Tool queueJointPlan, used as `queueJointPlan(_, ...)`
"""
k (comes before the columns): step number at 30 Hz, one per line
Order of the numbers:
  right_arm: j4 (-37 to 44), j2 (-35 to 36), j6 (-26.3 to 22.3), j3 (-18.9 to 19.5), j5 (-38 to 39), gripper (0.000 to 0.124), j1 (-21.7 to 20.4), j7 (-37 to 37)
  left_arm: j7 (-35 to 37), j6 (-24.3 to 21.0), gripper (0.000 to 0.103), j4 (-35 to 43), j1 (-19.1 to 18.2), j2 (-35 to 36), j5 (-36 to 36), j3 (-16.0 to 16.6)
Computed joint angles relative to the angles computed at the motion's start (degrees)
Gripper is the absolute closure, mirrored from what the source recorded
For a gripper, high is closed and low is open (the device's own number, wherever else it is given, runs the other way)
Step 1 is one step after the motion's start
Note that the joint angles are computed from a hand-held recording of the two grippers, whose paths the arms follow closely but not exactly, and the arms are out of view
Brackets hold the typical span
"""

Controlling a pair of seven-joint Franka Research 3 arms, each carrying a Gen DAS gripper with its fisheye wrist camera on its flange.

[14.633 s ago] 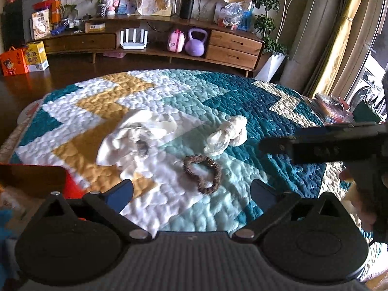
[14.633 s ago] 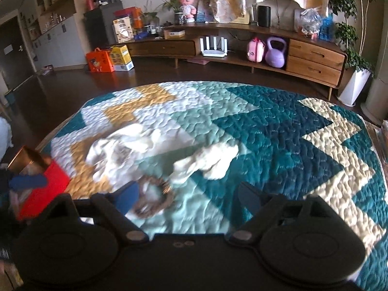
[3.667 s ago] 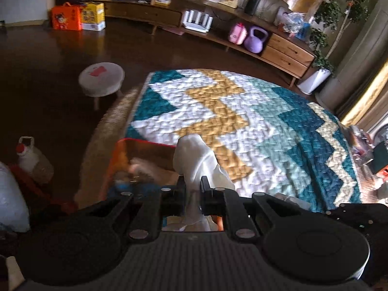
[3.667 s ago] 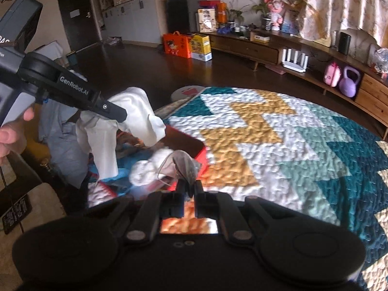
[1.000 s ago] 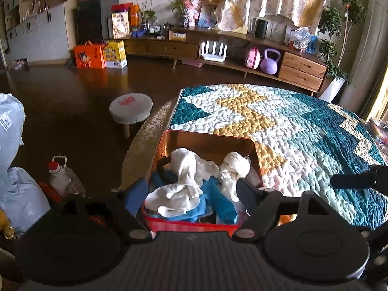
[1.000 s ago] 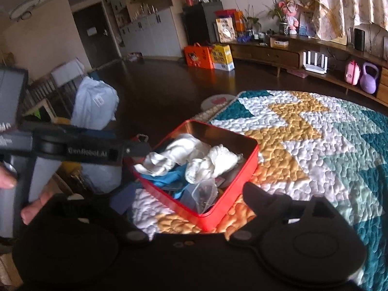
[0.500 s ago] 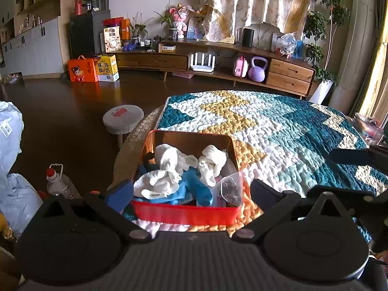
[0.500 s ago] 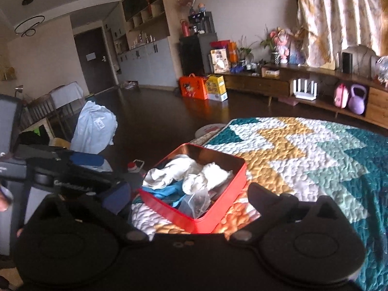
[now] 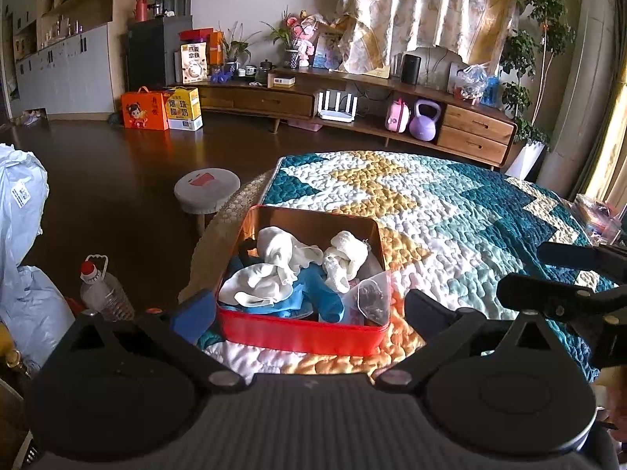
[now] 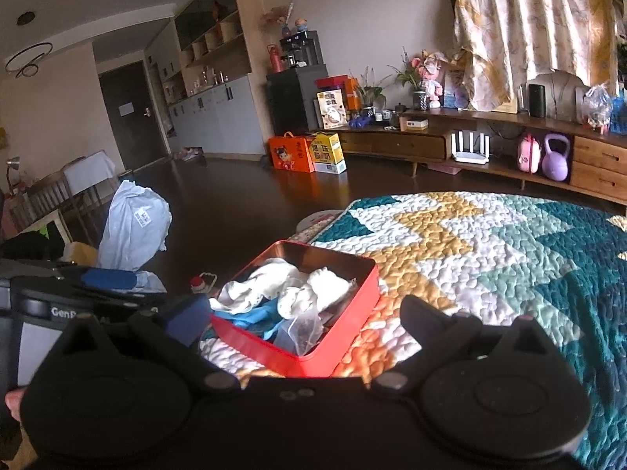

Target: Organize soft objects

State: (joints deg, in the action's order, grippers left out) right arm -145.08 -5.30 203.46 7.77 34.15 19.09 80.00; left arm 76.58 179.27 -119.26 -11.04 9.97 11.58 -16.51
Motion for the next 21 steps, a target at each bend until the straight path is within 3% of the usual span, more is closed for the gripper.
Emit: queueJointPlan(21,-0.2,-0.1,0.0,-0.1,0.6,0.021,0.0,0.6,3.2,0.1,0.000,-1.1,1.7,-0.7,-3.7,-2.2)
